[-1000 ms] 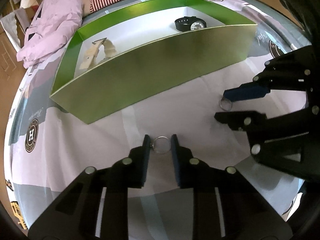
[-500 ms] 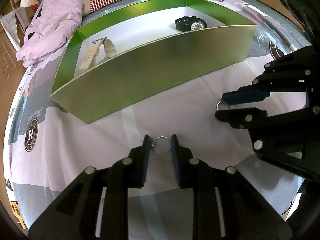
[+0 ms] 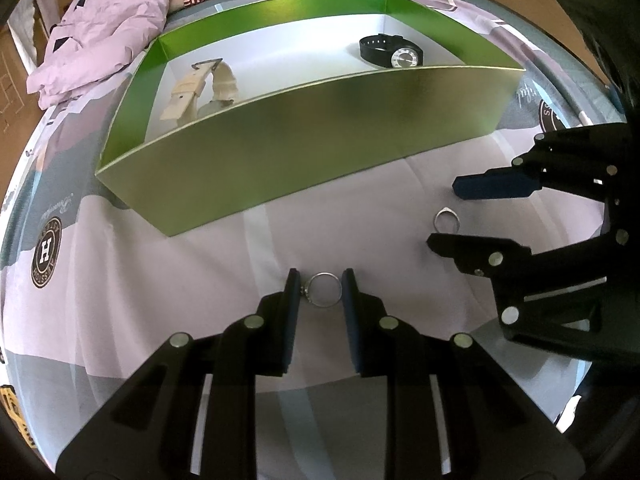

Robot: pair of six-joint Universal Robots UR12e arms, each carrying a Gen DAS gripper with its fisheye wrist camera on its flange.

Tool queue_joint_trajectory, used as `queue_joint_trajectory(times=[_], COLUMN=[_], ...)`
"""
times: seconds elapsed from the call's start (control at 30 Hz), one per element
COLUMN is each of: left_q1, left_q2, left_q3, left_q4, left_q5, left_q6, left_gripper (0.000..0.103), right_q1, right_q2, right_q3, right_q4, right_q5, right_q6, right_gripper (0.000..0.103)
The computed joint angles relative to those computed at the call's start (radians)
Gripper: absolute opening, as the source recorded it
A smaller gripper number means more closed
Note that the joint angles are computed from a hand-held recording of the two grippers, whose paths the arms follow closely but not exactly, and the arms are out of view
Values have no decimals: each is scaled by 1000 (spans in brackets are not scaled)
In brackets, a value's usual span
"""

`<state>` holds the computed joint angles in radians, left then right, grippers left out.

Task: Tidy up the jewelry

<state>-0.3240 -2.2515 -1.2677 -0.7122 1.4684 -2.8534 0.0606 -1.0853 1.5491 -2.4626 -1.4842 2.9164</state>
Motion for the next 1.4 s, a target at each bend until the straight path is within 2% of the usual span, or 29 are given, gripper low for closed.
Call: queue_joint_trajectory(times=[0.17,0.27,0.33,0.63,0.87,1.03,1.1,1.13,1.23,1.4], left_q1=[-1,-1,-2,-1,-1,3,6,8,14,21], left_q2=[0,-1,-1,1,0,0,1,0,-2,-7], left_q3=[-1,0,0,0,1,4,5,7,14,28], left_q4=[5,4,4,8,7,-7,-16,-21,-41,-76], left_q5=[6,7,6,3,8,-6,-16,-23,-50,-103], left_q6=[3,2,-2,-7,-10,-15,-14,-13,-17,-22], left_gripper=[22,22,21,21,21,22,23,24,28,41], right_q1=[7,1,2,2,-5,-2,3,3,3,1], right_q2=[1,0,0,-2,-10,-4,-6,-8,-8,0], right_q3=[1,-3,-3,-4,4,-4,-2,1,1,-2], right_q4=[-4,15,18,11,-15,21,14,12,23,13], right_q5=[-21,12,16,13,9,-18,-33,-30,-24,-14], right_q6=[-13,-8,-17,-18,3,1,-15,-20,-29,-11], right_gripper=[42,32,20,18,18,19,31,41,42,42])
